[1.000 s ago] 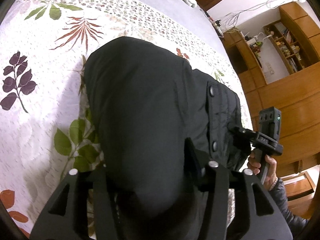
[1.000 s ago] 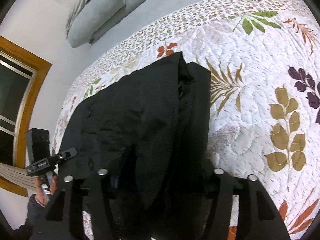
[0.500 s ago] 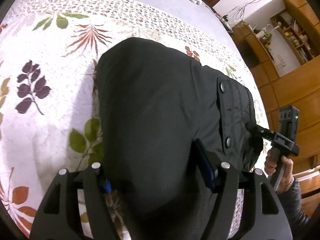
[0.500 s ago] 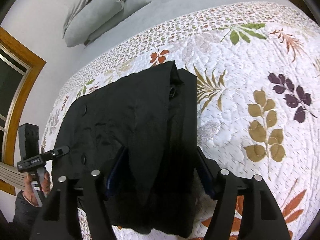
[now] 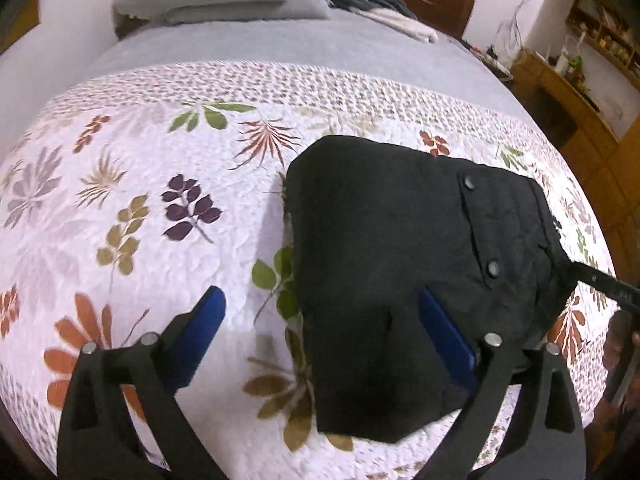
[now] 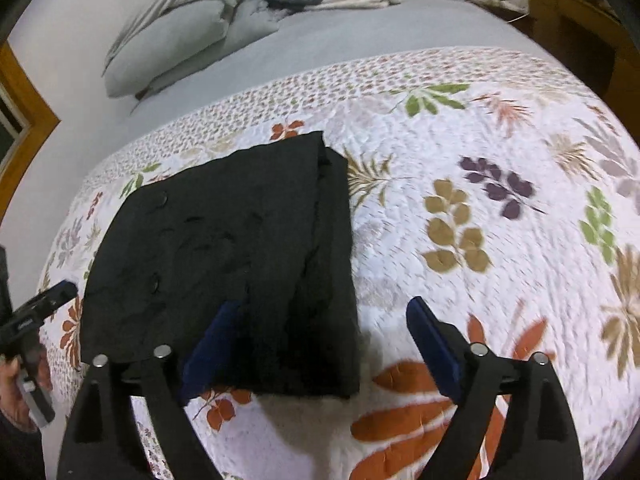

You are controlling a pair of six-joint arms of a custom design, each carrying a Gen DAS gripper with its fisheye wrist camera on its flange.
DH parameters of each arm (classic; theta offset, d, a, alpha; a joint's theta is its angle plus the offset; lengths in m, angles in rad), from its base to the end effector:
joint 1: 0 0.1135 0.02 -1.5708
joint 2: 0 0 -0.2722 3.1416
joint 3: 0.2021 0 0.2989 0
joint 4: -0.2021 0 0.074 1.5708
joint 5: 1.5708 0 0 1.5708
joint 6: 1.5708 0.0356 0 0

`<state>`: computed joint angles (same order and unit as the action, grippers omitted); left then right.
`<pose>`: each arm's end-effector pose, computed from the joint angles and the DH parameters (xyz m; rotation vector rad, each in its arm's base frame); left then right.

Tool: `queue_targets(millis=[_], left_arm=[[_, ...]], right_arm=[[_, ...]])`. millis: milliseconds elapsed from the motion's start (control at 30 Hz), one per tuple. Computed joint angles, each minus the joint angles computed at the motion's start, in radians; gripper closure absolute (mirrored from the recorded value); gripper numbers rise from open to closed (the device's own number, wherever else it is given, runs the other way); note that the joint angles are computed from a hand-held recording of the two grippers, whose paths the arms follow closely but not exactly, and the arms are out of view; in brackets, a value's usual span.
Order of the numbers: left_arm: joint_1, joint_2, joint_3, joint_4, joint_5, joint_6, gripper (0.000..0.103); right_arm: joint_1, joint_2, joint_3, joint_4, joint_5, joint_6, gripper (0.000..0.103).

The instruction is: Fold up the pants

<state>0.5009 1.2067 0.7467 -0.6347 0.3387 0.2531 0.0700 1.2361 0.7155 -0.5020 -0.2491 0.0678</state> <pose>0.2350 0.1151 0.1960 -0.2120 2.5665 -0.1792 0.2697 0.0277 0.1844 -0.0939 2.5877 0.3733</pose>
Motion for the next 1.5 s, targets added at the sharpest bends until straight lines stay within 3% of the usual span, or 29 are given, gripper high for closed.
queue_targets(millis=[333, 500, 700, 1033, 1500], left_arm=[[0.006, -0.23, -0.091, -0.146, 0.002, -0.049, 0.006], [-0.057, -0.348, -0.071, -0.253, -0.073, -0.056, 0.006], [-0.078, -0.518, -0.011, -0.412, -0.062, -0.025, 0.006], [-0.05, -0.624, 0.071, -0.586, -0.019, 0.0, 0.006], [0.008, -0.684, 0.128, -0.69, 0.021, 0.055, 0.006]], right_arm=[[0.106, -0.264, -0.073, -0.144, 0.133, 0.093, 0.012], [0.197, -0.368, -0.058, -0.253, 0.197, 0.178, 0.012], [0.323, -0.461, -0.018, -0.365, 0.3, 0.281, 0.012], [0.502, -0.527, 0.059, -0.522, 0.469, 0.39, 0.012], [0.683, -0.529, 0.119, -0.624, 0.576, 0.53, 0.01]])
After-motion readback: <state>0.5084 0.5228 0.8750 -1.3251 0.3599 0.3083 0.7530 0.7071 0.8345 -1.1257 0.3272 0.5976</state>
